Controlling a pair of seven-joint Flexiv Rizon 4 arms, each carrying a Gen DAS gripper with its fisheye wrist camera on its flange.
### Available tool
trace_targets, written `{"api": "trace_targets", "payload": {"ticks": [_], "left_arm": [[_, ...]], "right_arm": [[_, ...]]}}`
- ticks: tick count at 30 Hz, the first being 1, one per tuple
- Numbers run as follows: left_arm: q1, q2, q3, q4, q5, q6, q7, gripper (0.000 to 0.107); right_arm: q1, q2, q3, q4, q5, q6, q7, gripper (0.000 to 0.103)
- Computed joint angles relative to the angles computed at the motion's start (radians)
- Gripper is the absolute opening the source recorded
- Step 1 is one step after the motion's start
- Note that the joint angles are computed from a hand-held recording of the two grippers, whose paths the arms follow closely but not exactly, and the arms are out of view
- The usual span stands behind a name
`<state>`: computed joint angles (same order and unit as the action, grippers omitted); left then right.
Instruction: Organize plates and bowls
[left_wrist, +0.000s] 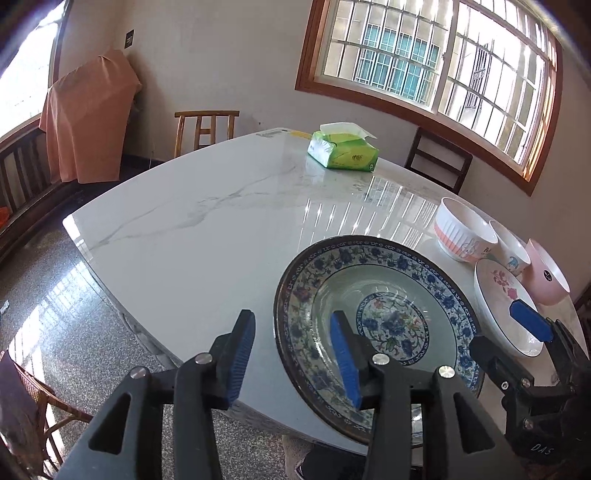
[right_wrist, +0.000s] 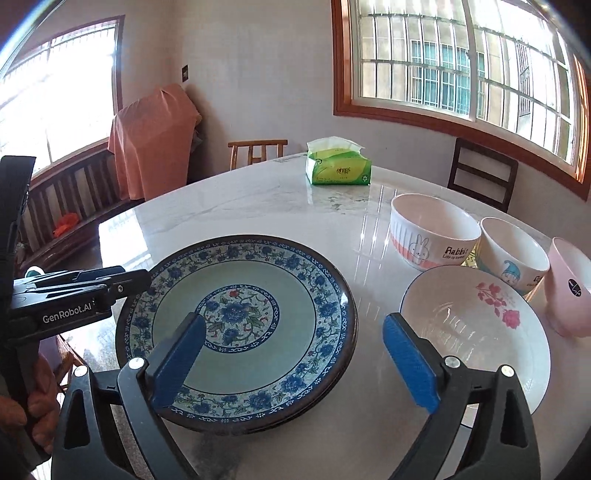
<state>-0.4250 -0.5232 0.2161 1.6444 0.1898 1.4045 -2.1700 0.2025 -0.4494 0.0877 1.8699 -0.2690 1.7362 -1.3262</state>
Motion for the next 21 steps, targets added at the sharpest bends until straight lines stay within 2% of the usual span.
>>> {"api": "trace_targets", "payload": {"ticks": [2, 4, 7, 10, 12, 13, 15, 17, 19, 20, 21], "left_arm": [[0.007, 0.008, -0.030, 0.000, -0.003, -0.002, 0.034, 0.044], [-0.001, 0.013, -0.044, -0.006, 0.005, 0.000, 0.062, 0.044], [0.009, 0.010, -0.099, -0.024, -0.006, -0.006, 0.140, 0.045], [0.029, -0.014, -0.172, -0.062, -0.052, -0.022, 0.240, 0.045], [0.073, -0.038, -0.262, -0.094, -0.122, -0.042, 0.340, 0.045], [0.090, -0.056, -0.302, -0.122, -0.161, -0.059, 0.386, 0.045], [0.099, -0.097, -0.345, -0.192, -0.215, -0.097, 0.458, 0.045], [0.081, -0.150, -0.348, -0.293, -0.253, -0.167, 0.502, 0.045], [0.067, -0.212, -0.348, -0.405, -0.288, -0.236, 0.546, 0.045], [0.048, -0.246, -0.323, -0.472, -0.293, -0.284, 0.540, 0.045], [0.039, -0.280, -0.312, -0.535, -0.304, -0.334, 0.539, 0.045]], "right_arm": [[-0.027, 0.016, 0.016, 0.023, 0.027, 0.030, 0.020, 0.094], [-0.141, 0.024, 0.124, 0.037, 0.038, 0.032, 0.035, 0.091], [-0.254, 0.047, 0.197, 0.062, 0.055, 0.019, 0.063, 0.089], [-0.325, 0.065, 0.212, 0.074, 0.079, 0.004, 0.092, 0.086], [-0.286, 0.078, 0.127, 0.077, 0.096, -0.009, 0.120, 0.079], [-0.285, 0.076, 0.109, 0.067, 0.101, -0.026, 0.130, 0.076], [-0.347, 0.055, 0.155, 0.024, 0.121, -0.087, 0.125, 0.074], [-0.414, 0.022, 0.224, -0.028, 0.161, -0.135, 0.089, 0.072], [-0.404, 0.009, 0.206, -0.052, 0.178, -0.167, 0.074, 0.070], [-0.407, 0.000, 0.209, -0.068, 0.191, -0.187, 0.063, 0.066], [-0.429, -0.014, 0.238, -0.094, 0.215, -0.217, 0.043, 0.064]]}}
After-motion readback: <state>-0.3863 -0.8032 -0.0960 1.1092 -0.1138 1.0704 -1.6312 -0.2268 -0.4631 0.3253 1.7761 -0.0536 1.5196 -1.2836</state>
